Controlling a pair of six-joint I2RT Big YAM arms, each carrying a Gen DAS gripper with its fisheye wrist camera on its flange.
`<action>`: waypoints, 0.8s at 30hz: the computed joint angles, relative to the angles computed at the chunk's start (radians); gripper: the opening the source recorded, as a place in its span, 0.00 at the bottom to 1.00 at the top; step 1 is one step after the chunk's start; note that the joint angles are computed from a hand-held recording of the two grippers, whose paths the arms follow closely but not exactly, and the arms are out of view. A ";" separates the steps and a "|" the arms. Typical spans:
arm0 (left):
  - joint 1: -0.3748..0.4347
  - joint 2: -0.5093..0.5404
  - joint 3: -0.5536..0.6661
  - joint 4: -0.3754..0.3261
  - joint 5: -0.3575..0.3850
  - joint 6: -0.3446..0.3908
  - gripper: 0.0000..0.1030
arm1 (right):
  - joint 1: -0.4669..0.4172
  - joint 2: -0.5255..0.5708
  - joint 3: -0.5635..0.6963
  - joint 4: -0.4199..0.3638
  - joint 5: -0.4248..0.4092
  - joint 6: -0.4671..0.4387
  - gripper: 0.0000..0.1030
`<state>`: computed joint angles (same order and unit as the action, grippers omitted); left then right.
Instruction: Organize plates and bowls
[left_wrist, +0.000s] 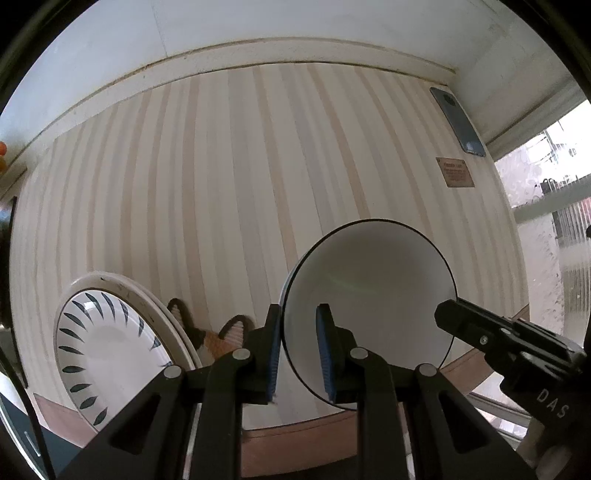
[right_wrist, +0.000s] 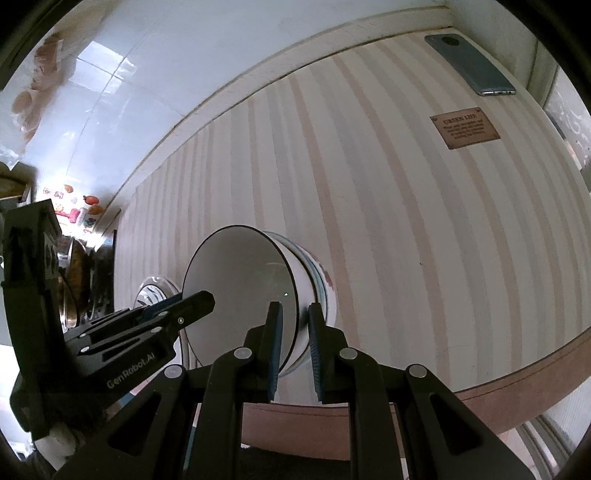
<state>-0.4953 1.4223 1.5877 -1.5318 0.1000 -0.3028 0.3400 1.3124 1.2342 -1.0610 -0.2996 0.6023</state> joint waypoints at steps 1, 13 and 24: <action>0.000 0.000 -0.001 0.001 0.000 0.002 0.16 | 0.000 0.001 0.001 0.000 0.000 0.002 0.15; -0.001 -0.023 -0.025 -0.013 0.002 0.006 0.16 | 0.028 0.017 0.020 -0.032 0.023 0.036 0.16; -0.014 -0.120 0.000 -0.100 -0.038 0.061 0.22 | 0.097 -0.024 0.088 -0.186 0.148 0.002 0.16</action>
